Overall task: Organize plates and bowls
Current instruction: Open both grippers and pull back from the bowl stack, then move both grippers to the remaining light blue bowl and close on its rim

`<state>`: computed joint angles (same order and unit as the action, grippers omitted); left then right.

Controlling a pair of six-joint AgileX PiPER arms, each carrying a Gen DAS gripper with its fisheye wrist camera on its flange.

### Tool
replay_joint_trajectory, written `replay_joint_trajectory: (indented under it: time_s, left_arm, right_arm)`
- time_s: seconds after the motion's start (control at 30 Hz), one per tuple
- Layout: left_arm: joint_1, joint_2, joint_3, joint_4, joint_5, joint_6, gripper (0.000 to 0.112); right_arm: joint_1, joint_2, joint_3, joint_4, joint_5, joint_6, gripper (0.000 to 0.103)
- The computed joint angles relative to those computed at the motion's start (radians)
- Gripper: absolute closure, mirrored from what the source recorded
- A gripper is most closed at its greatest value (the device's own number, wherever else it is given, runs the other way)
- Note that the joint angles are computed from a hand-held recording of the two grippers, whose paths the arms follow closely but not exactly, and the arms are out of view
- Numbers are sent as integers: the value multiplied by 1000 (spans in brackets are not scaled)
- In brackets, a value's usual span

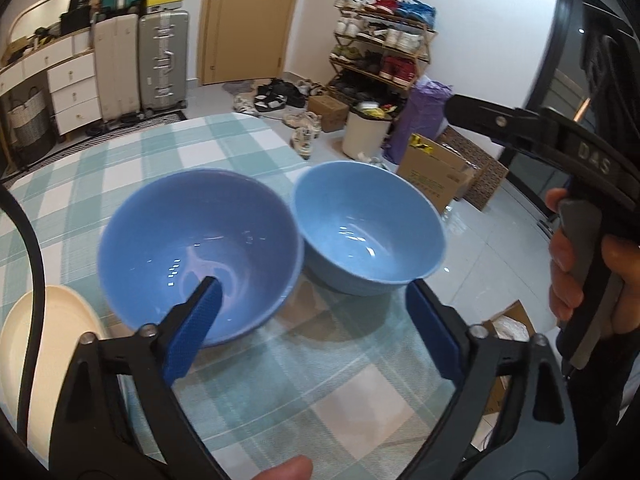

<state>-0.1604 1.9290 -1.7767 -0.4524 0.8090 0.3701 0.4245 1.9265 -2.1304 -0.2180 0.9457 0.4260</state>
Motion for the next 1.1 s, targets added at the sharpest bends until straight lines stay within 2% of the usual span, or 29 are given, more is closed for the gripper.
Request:
replay_joint_trajectory:
  time_s: [0.07, 0.13, 0.17, 0.27, 0.33, 0.4, 0.53, 0.6, 0.7, 1.1]
  left_arm:
    - [-10, 16, -27, -40, 50, 27, 46]
    - [-11, 46, -72, -90, 123, 46, 55]
    - [-9, 62, -93, -107, 149, 48, 56]
    - [-14, 99, -136, -144, 194, 19, 57]
    - [-18, 121, -160, -151, 208, -2, 57]
    - [-32, 143, -187, -129, 203, -34, 57]
    - [-47, 206, -280, -55, 208, -94, 57]
    - [-65, 221, -302, -9, 198, -127, 57]
    - [-80, 263, -363, 25, 219, -167, 57]
    - [-80, 399, -564, 39, 298, -229, 57]
  right_arm:
    - [-29, -27, 48, 30, -26, -7, 1]
    - [-52, -46, 86, 51, -42, -10, 1]
    - [-64, -51, 99, 68, -47, -18, 1]
    - [-95, -42, 104, 115, -38, -46, 2]
    - [-112, -26, 101, 139, -24, -60, 7]
    - [-125, 4, 78, 163, -3, -75, 16]
    - [-145, 48, 69, 185, 10, -91, 19]
    - [-150, 82, 48, 195, 17, -99, 27]
    - [-162, 113, 38, 208, 24, -115, 30]
    - [-185, 211, 2, 227, 33, -133, 51]
